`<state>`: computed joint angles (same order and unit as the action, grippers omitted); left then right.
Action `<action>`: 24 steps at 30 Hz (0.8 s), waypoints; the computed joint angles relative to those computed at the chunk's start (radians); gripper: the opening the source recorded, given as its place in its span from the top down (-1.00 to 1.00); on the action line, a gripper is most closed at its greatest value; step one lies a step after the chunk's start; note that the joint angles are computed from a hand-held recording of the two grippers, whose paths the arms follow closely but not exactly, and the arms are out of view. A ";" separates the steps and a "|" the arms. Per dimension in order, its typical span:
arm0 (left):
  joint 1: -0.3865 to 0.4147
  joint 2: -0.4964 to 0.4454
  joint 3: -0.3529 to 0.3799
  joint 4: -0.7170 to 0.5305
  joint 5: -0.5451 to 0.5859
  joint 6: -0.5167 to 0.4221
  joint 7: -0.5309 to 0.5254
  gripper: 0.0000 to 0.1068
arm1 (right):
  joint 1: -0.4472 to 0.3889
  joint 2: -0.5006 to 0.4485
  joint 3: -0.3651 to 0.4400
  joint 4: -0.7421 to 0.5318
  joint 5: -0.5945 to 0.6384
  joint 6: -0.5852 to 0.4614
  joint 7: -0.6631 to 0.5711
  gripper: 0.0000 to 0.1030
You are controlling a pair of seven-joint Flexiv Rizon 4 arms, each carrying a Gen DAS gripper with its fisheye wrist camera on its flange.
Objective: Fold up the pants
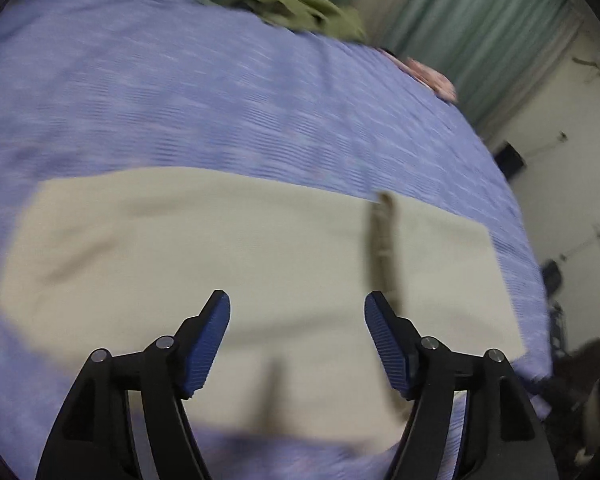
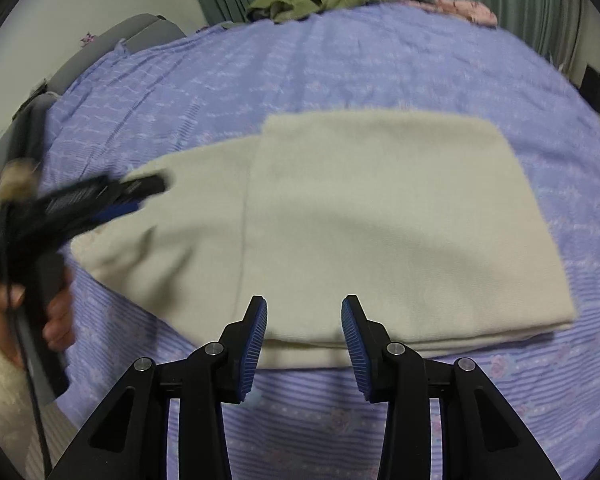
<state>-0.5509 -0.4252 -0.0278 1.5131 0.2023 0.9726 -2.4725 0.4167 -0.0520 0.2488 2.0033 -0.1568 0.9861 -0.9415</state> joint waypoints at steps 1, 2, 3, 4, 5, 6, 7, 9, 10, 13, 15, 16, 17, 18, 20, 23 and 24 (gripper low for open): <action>-0.014 0.039 0.024 0.043 0.026 -0.006 -0.035 -0.49 | 0.007 0.006 0.000 -0.001 -0.037 -0.004 0.033 0.05; -0.028 0.086 0.049 0.090 0.063 -0.021 -0.085 -0.51 | 0.012 0.008 0.001 -0.003 -0.063 -0.004 0.061 -0.03; -0.031 0.123 0.059 0.130 0.094 -0.033 -0.127 -0.51 | 0.019 0.005 0.002 -0.011 -0.090 0.002 0.095 -0.07; -0.026 0.153 0.061 0.166 0.113 -0.036 -0.158 -0.52 | 0.025 0.000 0.003 -0.020 -0.102 0.006 0.110 -0.10; -0.014 0.180 0.057 0.212 0.117 -0.019 -0.177 -0.54 | 0.034 -0.010 0.005 -0.035 -0.121 0.003 0.128 -0.18; 0.006 0.198 0.046 0.256 0.102 0.011 -0.175 -0.54 | 0.040 -0.010 0.008 -0.033 -0.135 0.005 0.141 -0.24; 0.028 0.211 0.033 0.291 0.082 0.027 -0.161 -0.54 | 0.053 -0.021 0.011 -0.043 -0.163 0.008 0.160 -0.25; 0.068 0.223 0.016 0.343 0.067 0.076 -0.159 -0.54 | 0.079 -0.064 0.013 -0.083 -0.203 -0.003 0.157 -0.27; 0.086 0.230 0.013 0.378 0.060 0.115 -0.170 -0.54 | 0.089 -0.081 0.016 -0.100 -0.205 -0.011 0.144 -0.27; 0.144 0.224 -0.001 0.504 -0.031 0.324 -0.206 -0.54 | 0.117 -0.135 0.023 -0.151 -0.182 -0.018 0.103 -0.27; 0.166 0.208 -0.003 0.586 -0.099 0.474 -0.254 -0.56 | 0.134 -0.174 0.027 -0.186 -0.157 -0.025 0.079 -0.27; 0.164 0.201 0.005 0.606 -0.116 0.510 -0.268 -0.56 | 0.141 -0.188 0.025 -0.196 -0.153 -0.024 0.073 -0.27; 0.155 0.192 0.020 0.618 -0.126 0.530 -0.287 -0.56 | 0.150 -0.201 0.022 -0.203 -0.155 -0.024 0.072 -0.27; 0.142 0.183 0.041 0.625 -0.127 0.546 -0.305 -0.56 | 0.161 -0.219 0.021 -0.217 -0.155 -0.031 0.069 -0.27; 0.138 0.167 0.053 0.638 -0.150 0.575 -0.309 -0.56 | 0.174 -0.244 0.019 -0.237 -0.150 -0.036 0.062 -0.27; 0.197 0.134 -0.010 0.667 -0.228 0.666 -0.243 -0.58 | 0.186 -0.276 0.018 -0.269 -0.126 -0.054 0.053 -0.27; 0.217 0.118 -0.029 0.668 -0.241 0.706 -0.222 -0.58 | 0.187 -0.281 0.017 -0.272 -0.118 -0.057 0.053 -0.27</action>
